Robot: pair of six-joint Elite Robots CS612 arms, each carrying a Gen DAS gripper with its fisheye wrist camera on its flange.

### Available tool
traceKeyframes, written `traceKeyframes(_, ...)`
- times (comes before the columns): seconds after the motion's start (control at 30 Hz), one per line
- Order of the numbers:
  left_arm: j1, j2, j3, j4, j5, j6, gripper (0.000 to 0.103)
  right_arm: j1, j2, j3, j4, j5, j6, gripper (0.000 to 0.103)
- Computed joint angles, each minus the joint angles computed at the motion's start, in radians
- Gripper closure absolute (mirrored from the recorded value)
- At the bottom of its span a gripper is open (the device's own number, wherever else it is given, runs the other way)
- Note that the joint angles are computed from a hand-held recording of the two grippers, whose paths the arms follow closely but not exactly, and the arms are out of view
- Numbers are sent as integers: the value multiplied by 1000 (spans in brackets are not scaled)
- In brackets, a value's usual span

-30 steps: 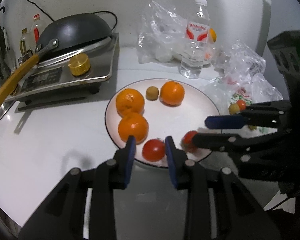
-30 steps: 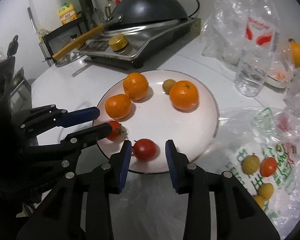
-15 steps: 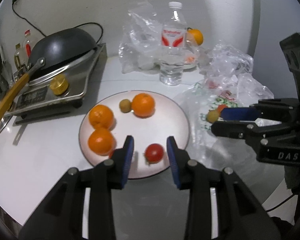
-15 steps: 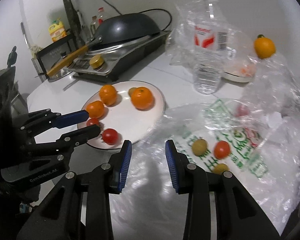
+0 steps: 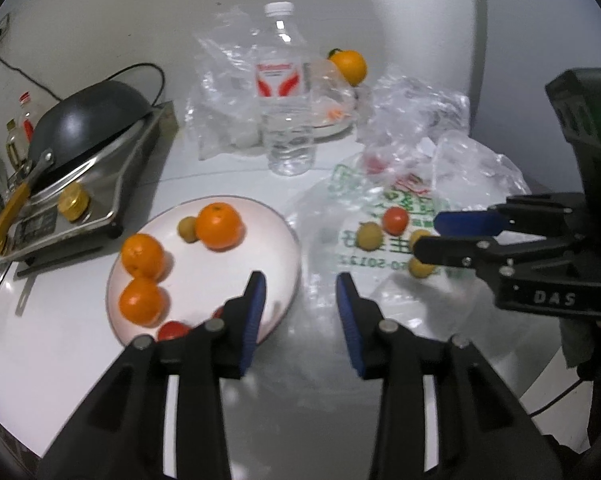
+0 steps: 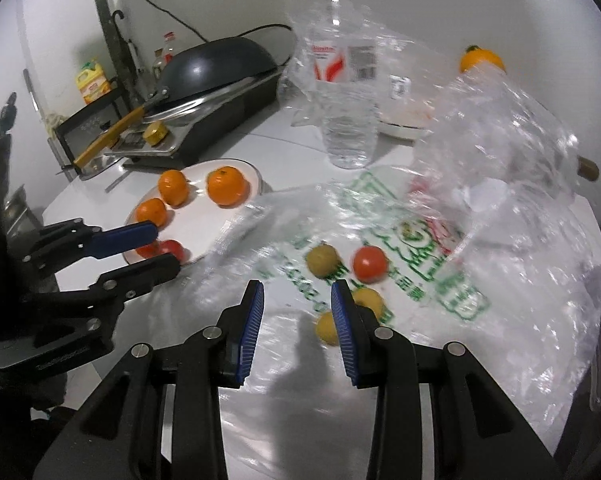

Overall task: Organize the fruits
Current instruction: 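Move both grippers back over the small yellow fruits on the bag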

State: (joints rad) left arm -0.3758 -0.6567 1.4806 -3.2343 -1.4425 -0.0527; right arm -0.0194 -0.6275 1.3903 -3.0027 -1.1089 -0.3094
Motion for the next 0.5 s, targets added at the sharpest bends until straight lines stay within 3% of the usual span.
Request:
traceKeyframes(0.23,-19,5,-17,18,-10,24,57,-16,13,-3,-6,-34,-5,66)
traceKeyframes(0.5,-36,21,-56,80,-9,40,56,-34,44,-45,40,6,20,67)
